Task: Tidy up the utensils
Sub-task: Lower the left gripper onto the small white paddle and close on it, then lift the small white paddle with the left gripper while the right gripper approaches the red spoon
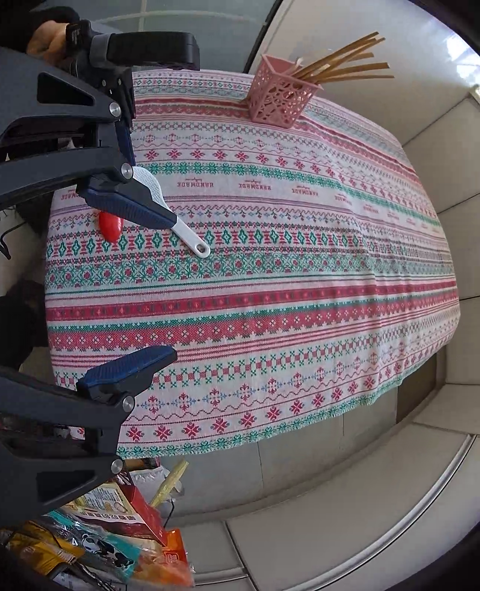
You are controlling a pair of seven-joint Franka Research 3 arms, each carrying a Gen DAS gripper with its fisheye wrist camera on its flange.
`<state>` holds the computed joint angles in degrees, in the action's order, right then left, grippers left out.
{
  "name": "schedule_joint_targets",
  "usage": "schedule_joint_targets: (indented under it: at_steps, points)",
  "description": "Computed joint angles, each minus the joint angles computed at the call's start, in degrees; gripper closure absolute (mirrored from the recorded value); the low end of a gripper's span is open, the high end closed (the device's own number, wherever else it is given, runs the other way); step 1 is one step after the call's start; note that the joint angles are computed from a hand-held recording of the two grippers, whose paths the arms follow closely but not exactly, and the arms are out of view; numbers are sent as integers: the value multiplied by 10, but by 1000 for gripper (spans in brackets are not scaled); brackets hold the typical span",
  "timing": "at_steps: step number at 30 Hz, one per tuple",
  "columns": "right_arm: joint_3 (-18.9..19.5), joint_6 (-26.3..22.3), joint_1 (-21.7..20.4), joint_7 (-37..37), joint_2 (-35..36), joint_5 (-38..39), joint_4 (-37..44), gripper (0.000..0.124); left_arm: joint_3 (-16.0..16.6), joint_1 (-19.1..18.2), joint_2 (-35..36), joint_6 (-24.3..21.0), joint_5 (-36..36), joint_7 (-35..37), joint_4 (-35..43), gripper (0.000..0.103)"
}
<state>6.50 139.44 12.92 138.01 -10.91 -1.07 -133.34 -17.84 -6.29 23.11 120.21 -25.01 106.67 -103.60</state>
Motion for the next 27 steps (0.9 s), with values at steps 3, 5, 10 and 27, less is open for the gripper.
schedule_joint_targets:
  at_steps: [3, 5, 10, 27]
  points:
    - [-2, 3, -3, 0, -7, -1, -7, 56, 2, -6, 5, 22, 2, -19, 3, 91]
    - [-1, 1, -4, -1, -9, -2, -9, 56, -1, -6, 6, 39, -3, -25, 2, 94]
    - [-4, 11, -4, -13, -17, 16, -19, 56, -4, -2, 1, 68, -6, -26, 4, 98]
    - [-2, -87, 40, -209, 69, 57, 59, 56, 17, 7, -108, 226, 22, 33, -70, 100]
